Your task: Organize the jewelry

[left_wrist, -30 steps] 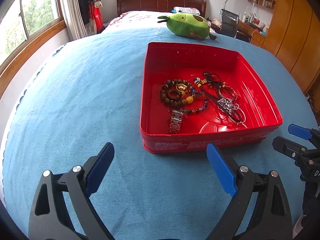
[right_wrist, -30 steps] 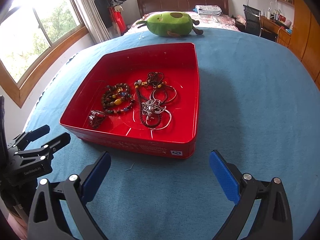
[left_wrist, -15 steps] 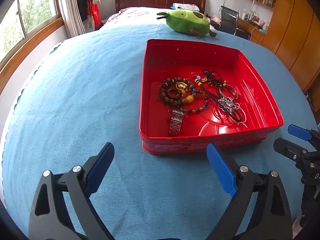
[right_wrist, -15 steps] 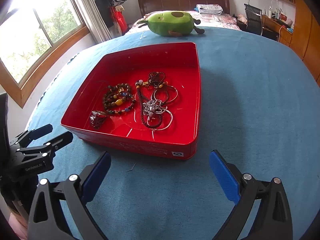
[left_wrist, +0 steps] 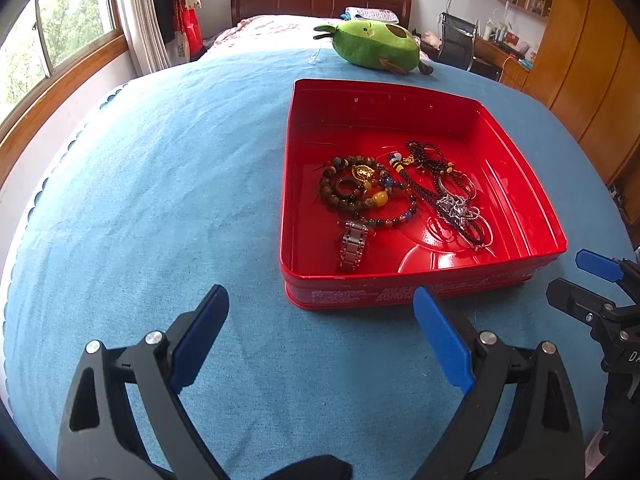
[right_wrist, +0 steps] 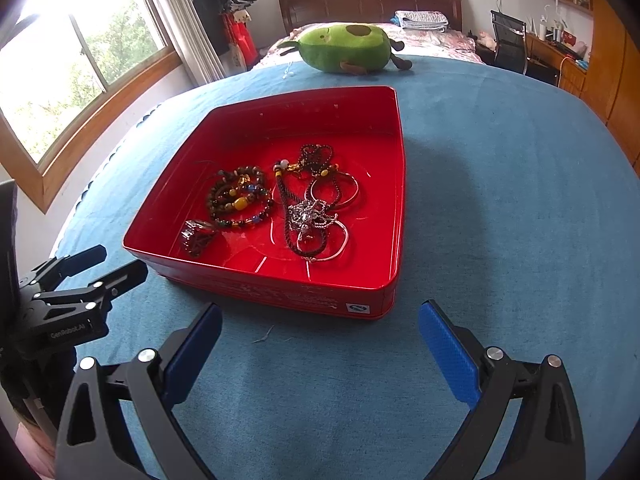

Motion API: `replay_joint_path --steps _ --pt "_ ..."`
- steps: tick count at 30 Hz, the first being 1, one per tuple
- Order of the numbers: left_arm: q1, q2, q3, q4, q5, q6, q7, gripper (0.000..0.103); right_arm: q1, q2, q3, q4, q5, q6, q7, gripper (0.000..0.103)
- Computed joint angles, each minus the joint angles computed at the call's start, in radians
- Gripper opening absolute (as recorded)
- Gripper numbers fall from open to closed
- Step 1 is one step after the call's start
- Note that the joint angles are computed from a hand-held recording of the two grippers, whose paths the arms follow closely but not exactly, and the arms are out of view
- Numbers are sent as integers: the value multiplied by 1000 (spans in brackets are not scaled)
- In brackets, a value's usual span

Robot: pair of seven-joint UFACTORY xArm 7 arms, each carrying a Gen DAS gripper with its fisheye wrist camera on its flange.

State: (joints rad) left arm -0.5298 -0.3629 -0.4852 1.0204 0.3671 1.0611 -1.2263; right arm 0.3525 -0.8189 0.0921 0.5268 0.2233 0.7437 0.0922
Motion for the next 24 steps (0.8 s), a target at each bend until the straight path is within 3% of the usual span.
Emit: replay_joint_path --steps 24 --pt "2 1 4 -4 -4 -1 5 93 2 0 -1 1 -2 1 -1 99"
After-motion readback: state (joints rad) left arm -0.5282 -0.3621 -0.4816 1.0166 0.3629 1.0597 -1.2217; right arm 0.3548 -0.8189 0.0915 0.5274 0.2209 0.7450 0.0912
